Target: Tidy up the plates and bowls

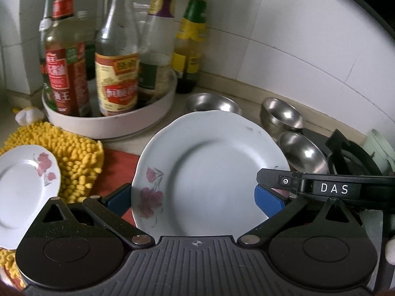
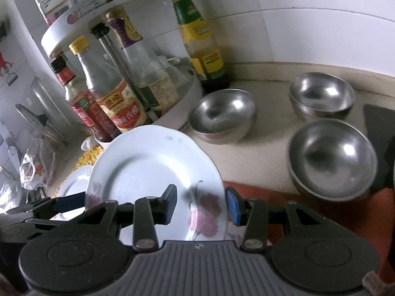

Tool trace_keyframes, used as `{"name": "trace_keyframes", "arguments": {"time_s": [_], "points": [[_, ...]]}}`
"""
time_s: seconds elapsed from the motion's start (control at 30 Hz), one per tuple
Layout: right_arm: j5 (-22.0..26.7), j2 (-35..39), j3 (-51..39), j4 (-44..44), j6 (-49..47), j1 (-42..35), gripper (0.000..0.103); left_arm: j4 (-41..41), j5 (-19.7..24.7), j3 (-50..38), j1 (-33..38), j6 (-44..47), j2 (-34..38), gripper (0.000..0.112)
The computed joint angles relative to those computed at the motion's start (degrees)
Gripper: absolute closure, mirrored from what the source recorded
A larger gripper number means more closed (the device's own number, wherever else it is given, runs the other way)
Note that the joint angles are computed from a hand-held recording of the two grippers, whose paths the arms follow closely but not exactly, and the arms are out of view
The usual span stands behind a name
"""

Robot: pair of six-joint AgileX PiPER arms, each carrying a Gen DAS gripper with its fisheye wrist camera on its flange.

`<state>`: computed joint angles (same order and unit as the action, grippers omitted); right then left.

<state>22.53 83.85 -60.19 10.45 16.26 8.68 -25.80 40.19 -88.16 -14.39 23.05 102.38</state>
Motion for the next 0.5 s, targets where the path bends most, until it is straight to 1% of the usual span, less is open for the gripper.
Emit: {"name": "trace_keyframes", "arguments": {"time_s": [0.3, 0.5], "points": [[0.1, -7.09, 7.3, -1.04, 2.54, -1.69, 0.062, 0.97, -1.37, 5.01, -3.61, -0.29, -3.39, 0.01], [0.42, -11.43, 12.09, 1.58, 0.12, -3.53, 0.062, 2.38, -2.51, 8.17, -6.21, -1.66, -5.17, 0.01]]}}
